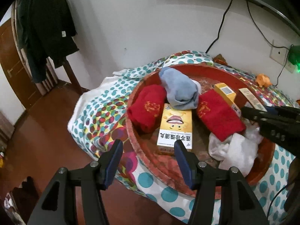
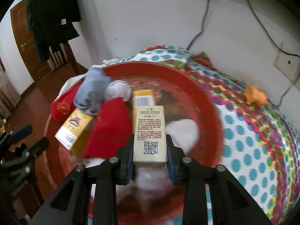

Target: Organize objects

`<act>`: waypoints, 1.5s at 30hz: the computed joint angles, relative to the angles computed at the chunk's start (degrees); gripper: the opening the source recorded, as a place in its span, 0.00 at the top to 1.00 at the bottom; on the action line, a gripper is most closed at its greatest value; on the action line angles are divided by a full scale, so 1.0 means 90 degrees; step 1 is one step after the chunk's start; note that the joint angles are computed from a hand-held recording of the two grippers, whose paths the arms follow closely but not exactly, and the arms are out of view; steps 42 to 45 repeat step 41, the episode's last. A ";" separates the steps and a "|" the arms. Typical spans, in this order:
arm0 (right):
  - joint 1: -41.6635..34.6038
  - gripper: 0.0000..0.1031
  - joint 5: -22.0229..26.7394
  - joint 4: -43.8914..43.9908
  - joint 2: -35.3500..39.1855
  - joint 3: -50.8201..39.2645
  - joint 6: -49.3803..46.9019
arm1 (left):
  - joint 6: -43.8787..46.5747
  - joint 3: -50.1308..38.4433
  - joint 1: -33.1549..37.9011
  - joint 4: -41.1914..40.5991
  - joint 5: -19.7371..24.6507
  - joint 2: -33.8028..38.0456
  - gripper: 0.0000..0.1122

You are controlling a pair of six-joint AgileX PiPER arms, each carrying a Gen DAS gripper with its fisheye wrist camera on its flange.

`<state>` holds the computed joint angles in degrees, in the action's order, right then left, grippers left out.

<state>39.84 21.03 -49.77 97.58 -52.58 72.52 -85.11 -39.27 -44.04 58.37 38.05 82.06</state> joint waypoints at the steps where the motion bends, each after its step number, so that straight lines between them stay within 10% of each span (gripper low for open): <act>1: 0.0099 0.72 0.0103 -0.0001 0.0126 -0.0138 0.0043 | -0.0027 0.0000 -0.0046 0.0011 0.0057 0.0001 0.48; 7: 0.0360 0.66 0.0557 0.0370 0.0582 -0.0675 -0.0034 | 0.0109 0.0025 -0.0086 -0.0223 -0.0072 -0.0136 0.48; 11: 0.0529 0.28 0.0942 0.0184 0.0452 -0.0632 0.0276 | 0.0534 -0.0011 -0.0020 -0.0639 -0.0341 -0.0205 0.48; 14: 0.0673 0.23 0.1201 -0.0109 0.0224 -0.0477 0.0641 | 0.0423 -0.0069 -0.0159 -0.0582 -0.0119 -0.0151 0.48; 27: 0.1523 0.12 0.2467 0.1281 -0.0216 -0.0389 -0.0244 | 0.0374 -0.0273 -0.0620 -0.0514 0.0588 0.0002 0.48; 45: 0.1815 0.12 0.2360 0.1389 -0.0276 -0.0067 0.0075 | 0.0401 -0.0228 -0.0676 -0.0538 0.0484 0.0021 0.48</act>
